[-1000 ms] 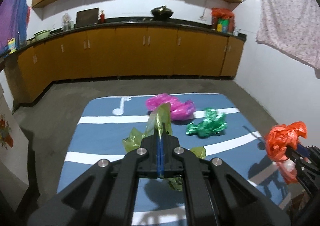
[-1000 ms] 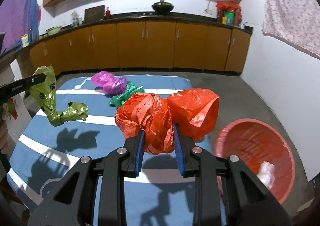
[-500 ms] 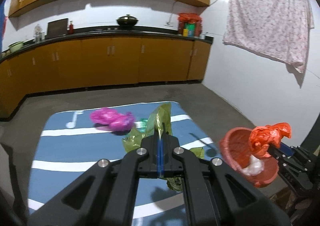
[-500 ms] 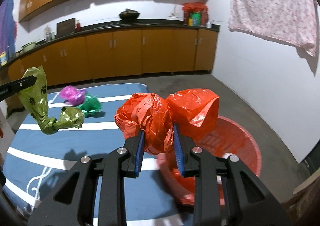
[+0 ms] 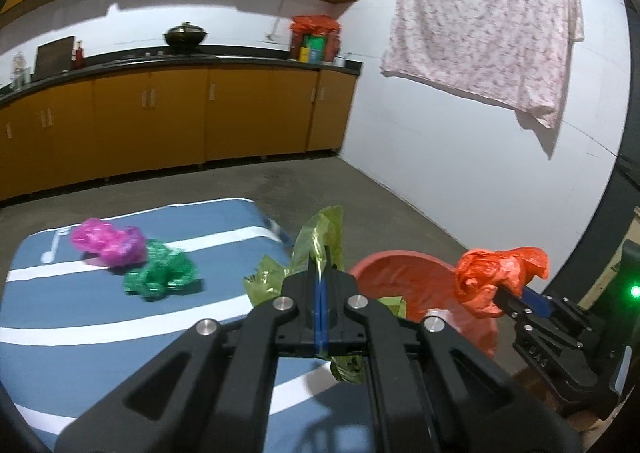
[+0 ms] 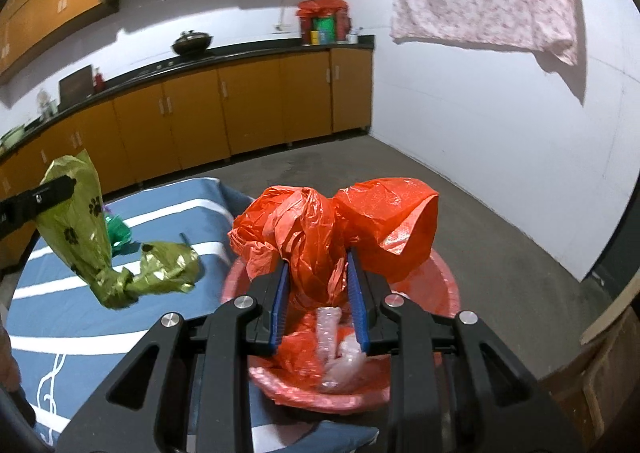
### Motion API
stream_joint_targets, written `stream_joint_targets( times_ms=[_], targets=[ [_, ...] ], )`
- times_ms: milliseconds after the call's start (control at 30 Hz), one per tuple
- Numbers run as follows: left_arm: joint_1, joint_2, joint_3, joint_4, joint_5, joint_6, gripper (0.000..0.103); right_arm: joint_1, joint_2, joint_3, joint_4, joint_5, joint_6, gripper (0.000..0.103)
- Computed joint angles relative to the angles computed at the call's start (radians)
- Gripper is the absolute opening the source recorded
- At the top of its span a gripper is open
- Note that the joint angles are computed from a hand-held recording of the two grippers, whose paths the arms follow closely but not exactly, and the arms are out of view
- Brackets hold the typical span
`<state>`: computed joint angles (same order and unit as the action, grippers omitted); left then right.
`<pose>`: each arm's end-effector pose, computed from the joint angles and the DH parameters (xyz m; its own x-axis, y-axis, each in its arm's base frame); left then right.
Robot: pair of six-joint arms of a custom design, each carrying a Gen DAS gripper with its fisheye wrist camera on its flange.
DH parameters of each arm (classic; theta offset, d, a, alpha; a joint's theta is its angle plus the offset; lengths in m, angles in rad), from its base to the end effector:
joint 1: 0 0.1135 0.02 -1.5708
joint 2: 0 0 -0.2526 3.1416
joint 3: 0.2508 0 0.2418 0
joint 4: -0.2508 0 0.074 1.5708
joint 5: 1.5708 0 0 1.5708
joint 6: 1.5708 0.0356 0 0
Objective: Collect trash
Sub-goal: 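Carry the orange-red bag and green bag over the red basket, then open both tools to drop the bags into the basket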
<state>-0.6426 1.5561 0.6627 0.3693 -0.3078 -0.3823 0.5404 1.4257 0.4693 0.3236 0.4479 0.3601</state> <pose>0.2493 -0.1731 0.1672 -0.5064 -0.0650 -0.8598 0.1856 0.9656 -0.1823 0.2250 0.1170 0.1439 -0.5325 0.0509 -0.8449 0.0250 0.9987 0.0444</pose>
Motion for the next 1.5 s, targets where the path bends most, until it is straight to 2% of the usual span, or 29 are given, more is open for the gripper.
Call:
stream_joint_targets(
  times_ms=[367,833,900,967,1067,1200,1267,1333,1433,1500],
  targets=[
    [-0.08,0.225,0.181,0.012,0.018,-0.016,0.002,-0.089,0.025,-0.03,0.047,-0.049,0.015,0.028],
    [-0.09,0.404,0.341,-0.007,0.09,-0.009,0.003,-0.178,0.088,-0.014,0.133,-0.137,0.006,0.029],
    [-0.091,0.423,0.361,-0.013,0.099,-0.013,0.007,-0.181,0.099,-0.018,0.154,-0.151,0.003,0.036],
    [-0.084,0.435,0.366,-0.011,0.113,-0.016,0.024,-0.185,0.105,-0.029,0.174,-0.159,-0.002,0.045],
    [-0.066,0.437,0.346,0.008,0.121,-0.028,0.033,-0.19,0.104,-0.056,0.198,-0.155,0.006,0.059],
    [-0.037,0.423,0.303,0.031,0.131,-0.052,0.044,-0.196,0.095,-0.087,0.203,-0.141,0.018,0.067],
    [-0.029,0.409,0.276,0.045,0.114,-0.062,0.058,-0.188,0.08,-0.101,0.209,-0.114,0.021,0.08],
    [-0.022,0.395,0.252,0.058,0.101,-0.07,0.066,-0.175,0.063,-0.113,0.218,-0.084,0.029,0.091],
    [-0.012,0.364,0.198,0.084,0.061,-0.075,0.08,-0.163,0.04,-0.119,0.223,-0.066,0.038,0.095],
    [-0.007,0.339,0.154,0.104,0.034,-0.071,0.084,-0.144,0.033,-0.11,0.213,-0.045,0.036,0.096]
  ],
)
